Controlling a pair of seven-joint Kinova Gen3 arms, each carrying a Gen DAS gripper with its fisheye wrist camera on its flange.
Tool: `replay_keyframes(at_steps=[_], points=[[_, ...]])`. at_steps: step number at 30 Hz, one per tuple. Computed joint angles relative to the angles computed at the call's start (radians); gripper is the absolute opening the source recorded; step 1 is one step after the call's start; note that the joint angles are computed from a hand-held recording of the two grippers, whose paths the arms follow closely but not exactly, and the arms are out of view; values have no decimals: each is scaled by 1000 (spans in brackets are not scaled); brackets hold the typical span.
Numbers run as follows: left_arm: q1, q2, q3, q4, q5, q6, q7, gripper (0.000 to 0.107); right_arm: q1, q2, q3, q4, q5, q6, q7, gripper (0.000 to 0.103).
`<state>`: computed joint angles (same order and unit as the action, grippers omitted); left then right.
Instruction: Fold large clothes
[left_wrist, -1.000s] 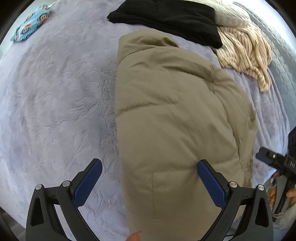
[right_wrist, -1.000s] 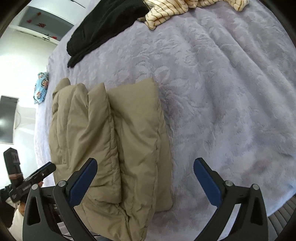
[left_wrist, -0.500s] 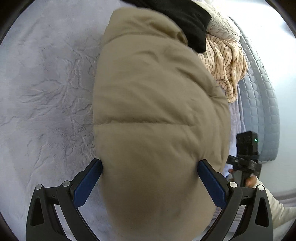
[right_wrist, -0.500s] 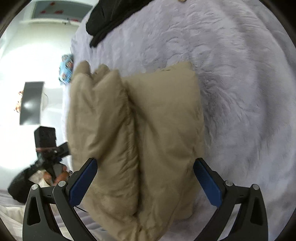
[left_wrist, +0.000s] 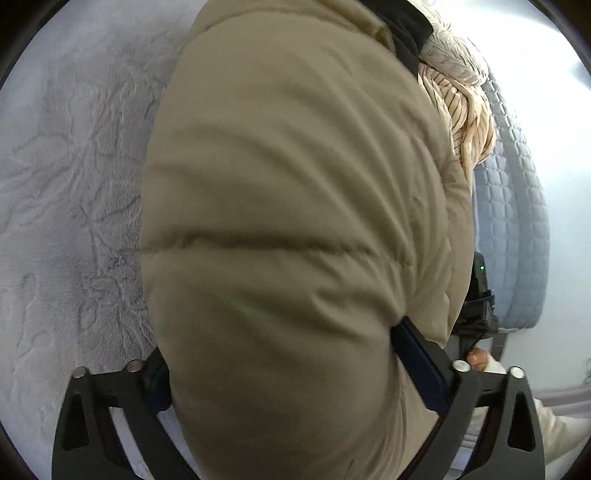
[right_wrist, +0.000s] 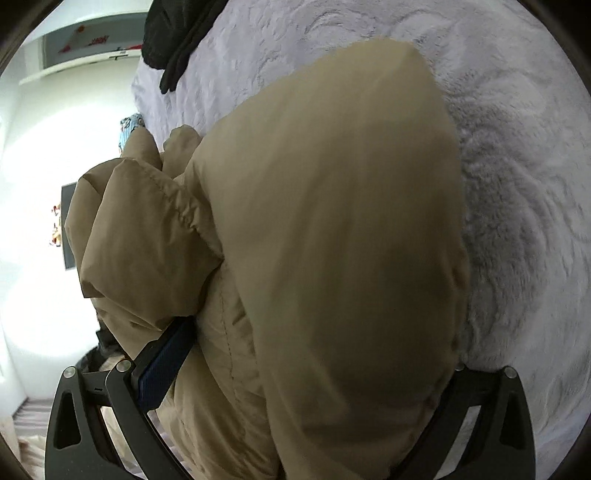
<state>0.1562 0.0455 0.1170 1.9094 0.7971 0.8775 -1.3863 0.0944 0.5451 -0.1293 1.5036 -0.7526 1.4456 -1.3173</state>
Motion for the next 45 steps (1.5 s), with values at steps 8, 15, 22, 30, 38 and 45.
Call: replay_keyframes(at_steps=[8, 15, 22, 30, 38, 45], points=[[84, -25, 41, -151, -267, 29, 244, 81, 32, -49, -3, 50, -81, 9, 7, 53], [73, -91, 12, -186, -289, 66, 221, 81, -11, -103, -12, 85, -157, -32, 21, 51], [-42, -189, -99, -149, -198, 175, 3, 81, -130, -157, -42, 103, -209, -171, -30, 51], [-198, -210, -396, -162, -170, 409, -319, 81, -361, -47, -132, -38, -207, -405, -160, 52], [-484, -95, -487, -189, -179, 474, -564, 81, -559, 212, -195, -388, -54, -472, -334, 51], [-635, -12, -475, -101, -129, 447, -735, 89, -609, 291, -209, -474, 57, -487, -456, 53]])
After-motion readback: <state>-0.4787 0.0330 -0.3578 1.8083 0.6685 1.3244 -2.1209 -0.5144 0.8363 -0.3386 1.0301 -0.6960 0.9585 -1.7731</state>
